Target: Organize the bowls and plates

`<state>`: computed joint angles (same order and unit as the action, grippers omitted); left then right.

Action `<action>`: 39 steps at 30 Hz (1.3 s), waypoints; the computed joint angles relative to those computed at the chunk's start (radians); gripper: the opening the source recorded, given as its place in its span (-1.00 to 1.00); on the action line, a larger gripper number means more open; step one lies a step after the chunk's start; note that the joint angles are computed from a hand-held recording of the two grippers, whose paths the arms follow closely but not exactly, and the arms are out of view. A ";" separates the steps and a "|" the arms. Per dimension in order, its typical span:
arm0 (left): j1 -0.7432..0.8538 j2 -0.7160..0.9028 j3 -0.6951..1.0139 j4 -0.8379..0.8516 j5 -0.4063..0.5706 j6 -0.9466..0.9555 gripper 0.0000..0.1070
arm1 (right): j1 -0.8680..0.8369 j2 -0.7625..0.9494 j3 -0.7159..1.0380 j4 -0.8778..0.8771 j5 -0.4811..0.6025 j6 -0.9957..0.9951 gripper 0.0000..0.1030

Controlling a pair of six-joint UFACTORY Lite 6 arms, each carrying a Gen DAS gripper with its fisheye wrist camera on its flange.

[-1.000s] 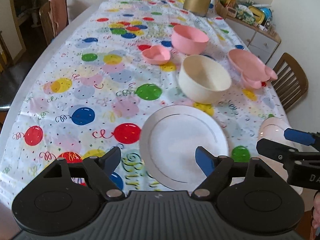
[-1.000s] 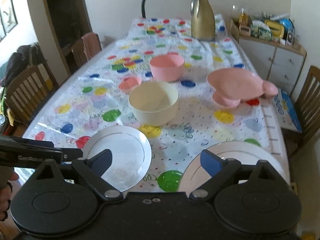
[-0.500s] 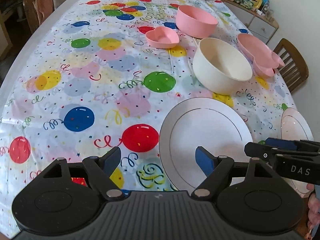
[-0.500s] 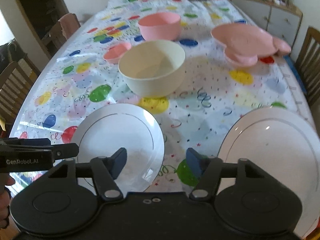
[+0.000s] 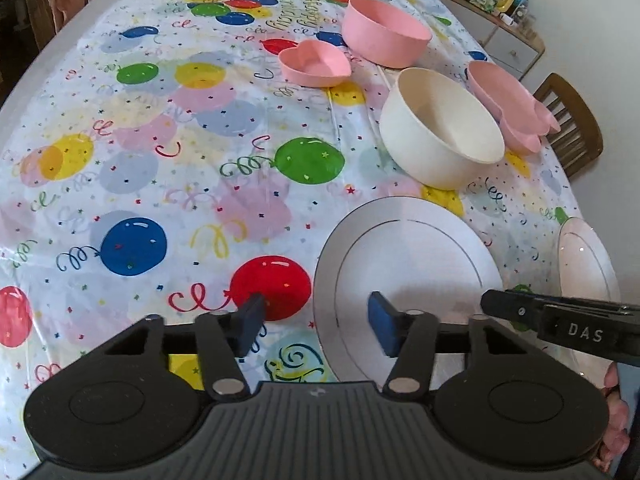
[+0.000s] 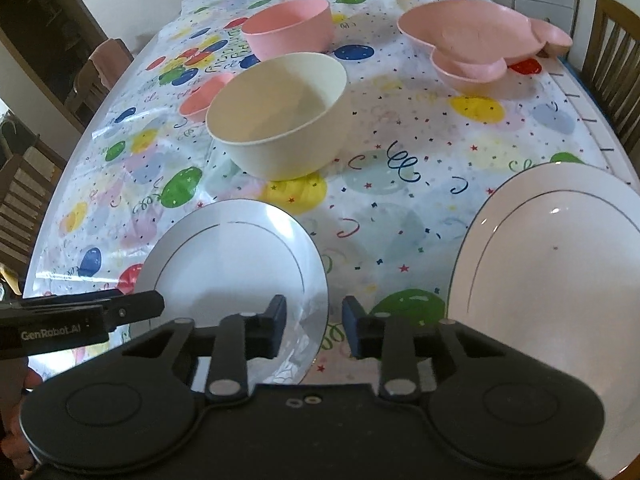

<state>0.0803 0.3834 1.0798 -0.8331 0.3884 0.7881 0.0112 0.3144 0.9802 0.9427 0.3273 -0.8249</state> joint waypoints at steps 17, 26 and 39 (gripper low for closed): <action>-0.001 -0.009 0.008 -0.020 0.046 -0.009 -0.63 | -0.033 0.004 0.001 0.058 0.034 -0.054 -0.81; -0.053 -0.099 -0.018 0.048 0.047 -0.133 -0.63 | -0.088 -0.077 -0.025 0.021 0.079 -0.041 -0.81; -0.253 -0.176 -0.022 0.223 -0.004 -0.434 -0.63 | -0.298 -0.205 -0.070 -0.009 0.220 -0.132 -0.83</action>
